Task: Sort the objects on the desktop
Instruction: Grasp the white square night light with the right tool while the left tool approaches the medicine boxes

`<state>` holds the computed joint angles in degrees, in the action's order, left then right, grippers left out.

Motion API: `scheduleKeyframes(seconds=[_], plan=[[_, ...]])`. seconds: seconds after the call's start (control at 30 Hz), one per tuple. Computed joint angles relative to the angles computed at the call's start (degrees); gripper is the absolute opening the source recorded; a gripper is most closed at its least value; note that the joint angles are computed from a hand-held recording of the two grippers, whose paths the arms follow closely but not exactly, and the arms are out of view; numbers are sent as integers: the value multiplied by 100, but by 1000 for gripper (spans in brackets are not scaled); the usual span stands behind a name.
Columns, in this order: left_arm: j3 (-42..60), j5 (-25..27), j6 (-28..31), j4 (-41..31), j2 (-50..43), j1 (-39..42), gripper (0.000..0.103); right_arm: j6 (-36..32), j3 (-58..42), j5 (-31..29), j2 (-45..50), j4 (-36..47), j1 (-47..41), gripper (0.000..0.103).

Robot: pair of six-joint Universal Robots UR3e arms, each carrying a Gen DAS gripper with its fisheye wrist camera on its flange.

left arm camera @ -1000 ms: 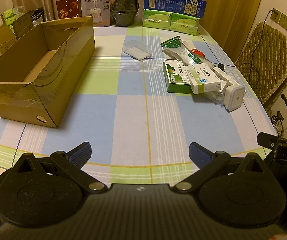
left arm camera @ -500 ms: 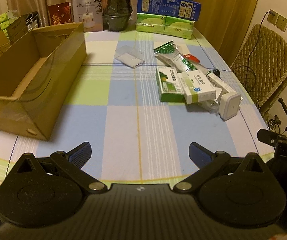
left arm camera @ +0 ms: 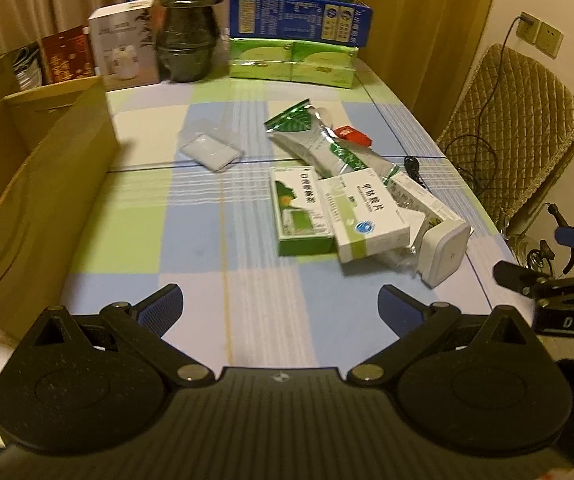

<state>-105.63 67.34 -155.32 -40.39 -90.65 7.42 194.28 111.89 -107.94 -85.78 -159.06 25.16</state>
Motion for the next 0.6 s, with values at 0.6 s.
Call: scheduleKeyframes(seconds=[0.6], plan=[[1601,248,-266,444,-2112,-785,102,-975,-855,1323,1244,292,-936,74]])
